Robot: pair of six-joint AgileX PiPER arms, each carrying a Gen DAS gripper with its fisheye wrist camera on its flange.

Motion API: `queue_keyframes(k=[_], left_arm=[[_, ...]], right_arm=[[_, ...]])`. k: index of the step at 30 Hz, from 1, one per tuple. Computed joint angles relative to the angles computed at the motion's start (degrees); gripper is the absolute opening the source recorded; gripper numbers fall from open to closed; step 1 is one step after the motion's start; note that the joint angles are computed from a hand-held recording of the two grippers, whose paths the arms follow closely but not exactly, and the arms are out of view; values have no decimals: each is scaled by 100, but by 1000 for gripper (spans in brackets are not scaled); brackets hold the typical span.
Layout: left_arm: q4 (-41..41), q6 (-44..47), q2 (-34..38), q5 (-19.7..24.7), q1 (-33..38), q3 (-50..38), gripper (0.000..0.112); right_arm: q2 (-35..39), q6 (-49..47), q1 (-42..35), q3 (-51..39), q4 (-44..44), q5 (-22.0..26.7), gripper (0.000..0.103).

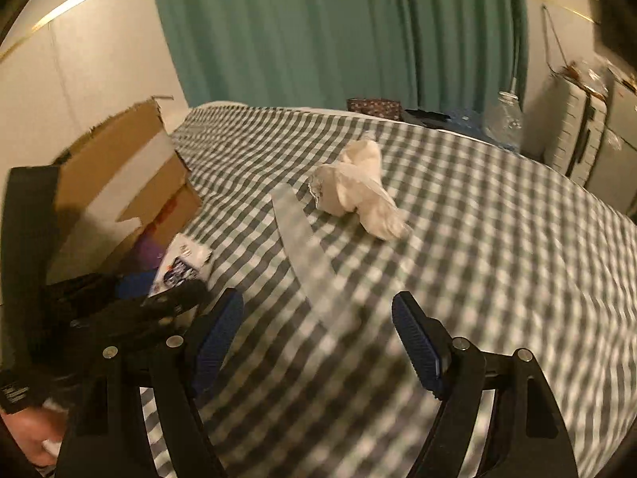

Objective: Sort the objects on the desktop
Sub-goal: 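Grasp the clear comb with the right tool while the left tool holds the snack packet, then carry the comb and snack packet over the cardboard box and release both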

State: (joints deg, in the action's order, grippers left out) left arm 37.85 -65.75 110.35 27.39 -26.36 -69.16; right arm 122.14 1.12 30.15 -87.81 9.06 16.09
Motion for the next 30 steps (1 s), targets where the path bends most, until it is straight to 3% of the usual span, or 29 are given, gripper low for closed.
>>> queue_keyframes(k=[2,4,8,10,13,17,20,24,27,30], left_arm=[[-118,75,45,-148,82,29,42],[40,-59,126,-91,13,-42,42],[19,-105,101,-235,42,56,42],[29,-110,73,-276,57,104,42],[81,-185,-17,-305,29,238,42],[-121,-57,-118,-384,63,357,42],[-278,68,-218,-421,70,441,42],[-383,124,-345,-445,37,524,42],[-421,180,-398,-457,26,549,42],[-537,312,-357,-493,52,529,42]], right_arm=[[360,-80,-61,-481,101,287,75],[734,-56,-121,-989,173,657,64],[847,517,24,-969,-575,436,54],[757,378,62,-768,-517,292,34],[473,801,158,-279,-1093,98,25],[-165,1496,257,718,-1677,-102,25],[-947,2464,341,1787,-2563,-87,25],[-1643,3082,262,2598,-2958,24,27],[-1844,4169,241,2793,-3751,9,48],[-1543,3820,190,2304,-3398,61,48]])
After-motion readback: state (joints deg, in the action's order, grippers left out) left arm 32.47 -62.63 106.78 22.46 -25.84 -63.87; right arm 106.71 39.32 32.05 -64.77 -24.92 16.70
